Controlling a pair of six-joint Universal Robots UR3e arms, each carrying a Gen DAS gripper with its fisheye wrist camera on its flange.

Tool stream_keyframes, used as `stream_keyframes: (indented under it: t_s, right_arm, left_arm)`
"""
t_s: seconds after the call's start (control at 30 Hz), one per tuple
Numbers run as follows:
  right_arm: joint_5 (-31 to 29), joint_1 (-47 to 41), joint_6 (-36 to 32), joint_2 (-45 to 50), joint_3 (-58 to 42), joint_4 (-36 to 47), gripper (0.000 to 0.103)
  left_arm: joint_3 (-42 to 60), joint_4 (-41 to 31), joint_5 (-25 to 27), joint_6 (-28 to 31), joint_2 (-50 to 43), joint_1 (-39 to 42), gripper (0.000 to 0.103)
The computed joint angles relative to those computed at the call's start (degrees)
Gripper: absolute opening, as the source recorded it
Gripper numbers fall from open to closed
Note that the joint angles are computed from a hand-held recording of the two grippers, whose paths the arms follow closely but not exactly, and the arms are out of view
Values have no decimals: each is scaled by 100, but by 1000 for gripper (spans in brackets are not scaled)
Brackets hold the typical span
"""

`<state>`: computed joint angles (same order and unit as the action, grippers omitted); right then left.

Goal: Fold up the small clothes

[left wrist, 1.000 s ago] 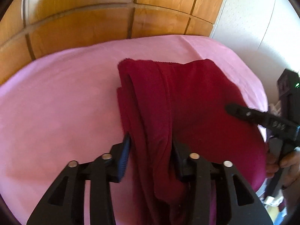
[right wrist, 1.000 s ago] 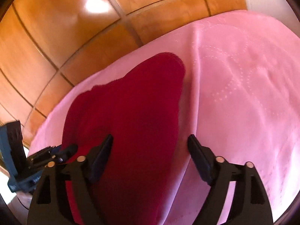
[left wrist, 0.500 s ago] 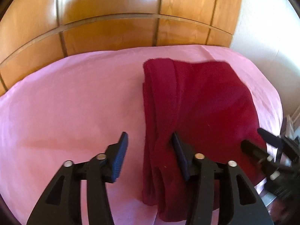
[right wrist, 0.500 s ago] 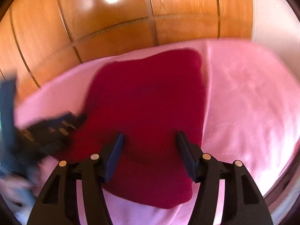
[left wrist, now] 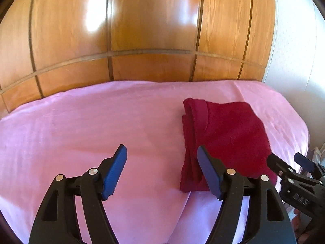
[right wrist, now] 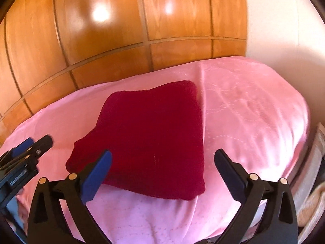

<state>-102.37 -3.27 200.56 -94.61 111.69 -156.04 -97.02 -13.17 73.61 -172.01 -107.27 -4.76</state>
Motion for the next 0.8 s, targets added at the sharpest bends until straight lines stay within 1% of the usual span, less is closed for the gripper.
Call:
stream_keyframes:
  t_s: [0.03,0.13,0.17,0.2,0.27,0.4,0.5,0.57,0.7,0.8]
  right_arm:
    - [-120,75,64,15,-46,15,101]
    - [-404,245,179,99,-151,25,101]
    - [-497,311,213,116,-183,29,101]
    - [-611,394,226,137,-209,36,101]
    - [-791,522,184,183,-213,2,101]
    - [-1002,586,191,250,-234,-33,101]
    - [-1110,618,305,169,-192,-55,101]
    - [-1123,613,295,155,-170,-103,101]
    - [-995,562,255,171,-142,-92,101]
    - [-956,540,289,147,-105,-103,101]
  left_arm:
    - [-140,65,-23,-21,117,39,79]
    - [-490,352,8,-152,388,115,83]
    - [-535,343,-8,-198,464,136,88]
    - [-575,338,-23,-256,520,151,90]
    - [-669,402,-1,-365,613,156,90]
    - [-717,468,182,-276,649,42,90]
    - [-661,413,260,-301,627,-28,95]
    - [-651,392,261,-291,633,-49,95]
    - [-659,456,473,-231,599,-164,95]
    - [-631,373,475,-217,591,-173,98]
